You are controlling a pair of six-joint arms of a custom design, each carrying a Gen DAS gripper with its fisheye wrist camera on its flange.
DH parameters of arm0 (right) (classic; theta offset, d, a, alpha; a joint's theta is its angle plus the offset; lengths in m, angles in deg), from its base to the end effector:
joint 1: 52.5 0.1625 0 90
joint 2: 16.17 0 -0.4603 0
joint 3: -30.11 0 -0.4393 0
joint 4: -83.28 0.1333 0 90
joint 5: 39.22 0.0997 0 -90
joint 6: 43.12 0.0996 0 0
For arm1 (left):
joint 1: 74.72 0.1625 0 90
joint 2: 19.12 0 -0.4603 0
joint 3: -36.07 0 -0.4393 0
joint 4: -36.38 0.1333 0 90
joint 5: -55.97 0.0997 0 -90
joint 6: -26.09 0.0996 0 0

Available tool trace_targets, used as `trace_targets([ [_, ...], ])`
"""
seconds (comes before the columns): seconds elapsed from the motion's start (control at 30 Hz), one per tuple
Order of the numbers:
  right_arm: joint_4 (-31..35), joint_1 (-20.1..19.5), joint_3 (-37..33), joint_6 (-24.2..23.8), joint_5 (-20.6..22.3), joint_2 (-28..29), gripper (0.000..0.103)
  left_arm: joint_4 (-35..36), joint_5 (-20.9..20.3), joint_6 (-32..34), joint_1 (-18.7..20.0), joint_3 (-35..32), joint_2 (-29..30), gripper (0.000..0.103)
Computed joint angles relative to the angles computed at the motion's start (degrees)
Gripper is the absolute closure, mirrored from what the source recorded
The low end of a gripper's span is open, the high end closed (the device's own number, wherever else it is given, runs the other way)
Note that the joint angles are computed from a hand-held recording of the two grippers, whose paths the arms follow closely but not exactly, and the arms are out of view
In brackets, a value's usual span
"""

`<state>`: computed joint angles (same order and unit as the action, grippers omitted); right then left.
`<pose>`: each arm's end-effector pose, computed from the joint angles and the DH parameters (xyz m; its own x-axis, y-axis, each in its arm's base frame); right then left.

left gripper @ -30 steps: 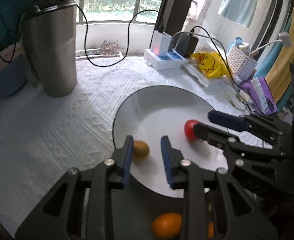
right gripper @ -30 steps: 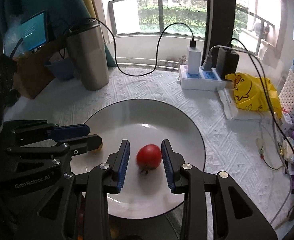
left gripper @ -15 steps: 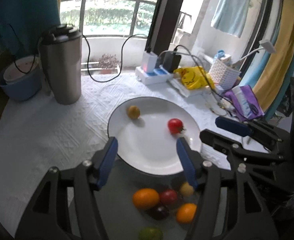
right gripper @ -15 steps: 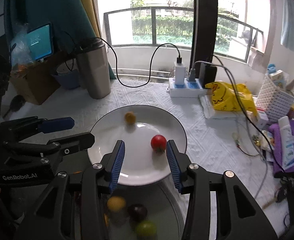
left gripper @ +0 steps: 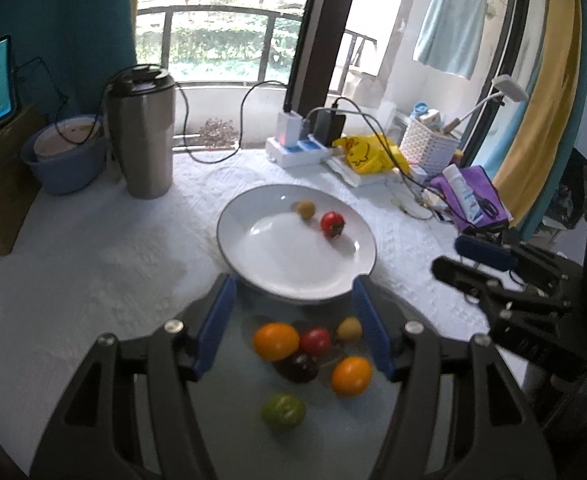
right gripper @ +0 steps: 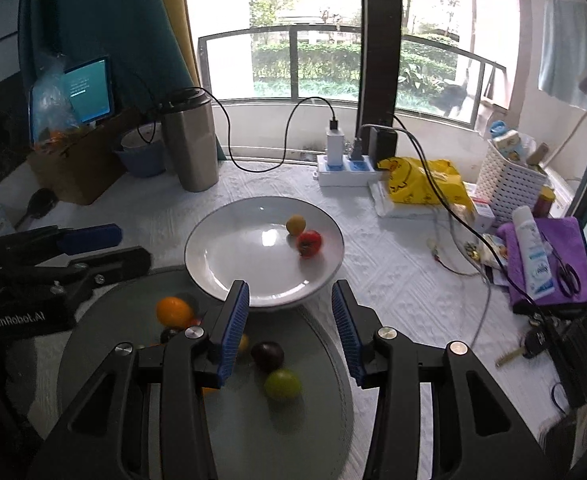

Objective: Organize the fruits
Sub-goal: 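Withdraw both open tools from the plate back toward the fruit mat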

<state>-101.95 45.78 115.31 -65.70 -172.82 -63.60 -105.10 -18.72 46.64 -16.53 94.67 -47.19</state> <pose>0.1753 -0.7557 0.2777 -0.7093 0.2305 0.6662 -0.3788 0.6723 -0.6360 -0.3451 -0.8592 0.1019 -0.6413 0.6795 -0.3564 0.7661 0.5928 -0.2482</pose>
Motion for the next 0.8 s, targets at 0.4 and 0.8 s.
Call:
trace_targets([
  [0.4, 1.4, -1.8, 6.7, 4.3, 1.2, -3.0, 0.057, -0.9, 2.3, -2.9, 1.4, 8.0, -4.0, 0.041],
  [0.8, 4.5, -3.8, 8.8, 7.6, 4.9, -3.6, 0.049, 1.5, 4.6, -3.3, 1.4, 11.2, -4.4, 0.041],
])
